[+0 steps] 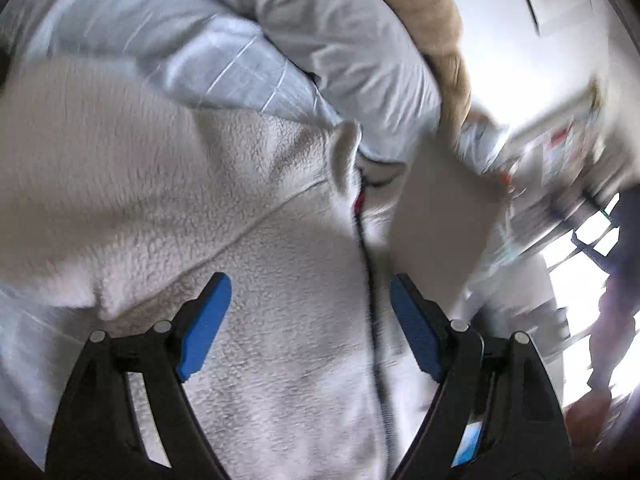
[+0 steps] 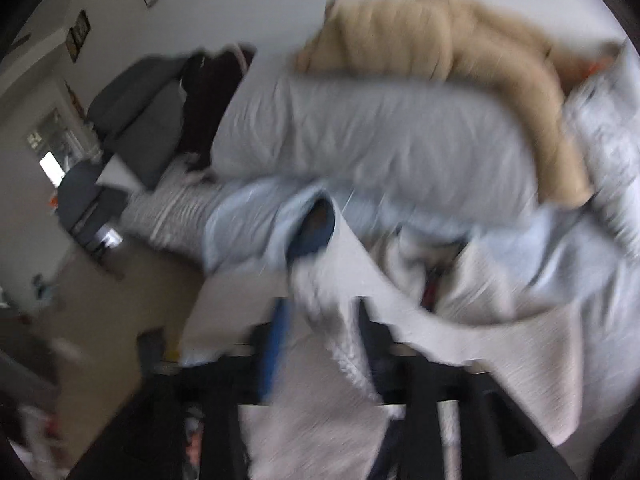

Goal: Fold large clothes

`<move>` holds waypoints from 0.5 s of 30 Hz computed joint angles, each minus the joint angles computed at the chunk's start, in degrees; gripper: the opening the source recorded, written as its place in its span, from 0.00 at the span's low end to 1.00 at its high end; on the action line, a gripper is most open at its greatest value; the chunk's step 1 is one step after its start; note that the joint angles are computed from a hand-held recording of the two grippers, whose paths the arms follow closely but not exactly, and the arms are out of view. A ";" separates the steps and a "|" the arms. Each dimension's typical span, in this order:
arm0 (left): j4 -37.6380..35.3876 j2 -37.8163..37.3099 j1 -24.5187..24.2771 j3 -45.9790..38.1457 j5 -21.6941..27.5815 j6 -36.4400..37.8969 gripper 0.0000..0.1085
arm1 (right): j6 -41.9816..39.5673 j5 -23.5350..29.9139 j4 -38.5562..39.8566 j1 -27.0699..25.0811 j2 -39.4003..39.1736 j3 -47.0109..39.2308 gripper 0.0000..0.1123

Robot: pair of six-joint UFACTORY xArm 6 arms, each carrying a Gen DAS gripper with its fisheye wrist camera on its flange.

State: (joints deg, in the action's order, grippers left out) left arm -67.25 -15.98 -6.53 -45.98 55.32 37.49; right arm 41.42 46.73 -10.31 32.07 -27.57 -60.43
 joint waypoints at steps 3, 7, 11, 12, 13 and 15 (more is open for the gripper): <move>-3.51 3.21 2.02 -0.60 2.75 -1.23 0.75 | -0.29 1.16 -2.13 -0.54 -1.29 1.92 0.57; 0.25 5.10 -1.33 -1.27 -0.50 -3.26 0.75 | -2.32 3.50 -0.56 -5.08 -5.90 5.69 0.61; 3.84 6.98 -7.74 -1.86 -6.88 -4.18 0.72 | -5.86 5.46 2.14 -12.98 -13.24 12.58 0.65; 5.01 7.45 -9.58 -2.06 -8.81 -4.39 0.69 | -7.50 5.92 3.40 -15.69 -14.95 14.22 0.65; 5.57 8.07 -11.28 -2.06 -10.85 -4.15 0.65 | -8.33 6.47 4.07 -17.72 -17.04 16.13 0.65; 8.84 9.29 -15.01 -2.65 -15.01 -5.68 0.53 | -10.67 7.11 6.00 -23.29 -20.90 20.21 0.66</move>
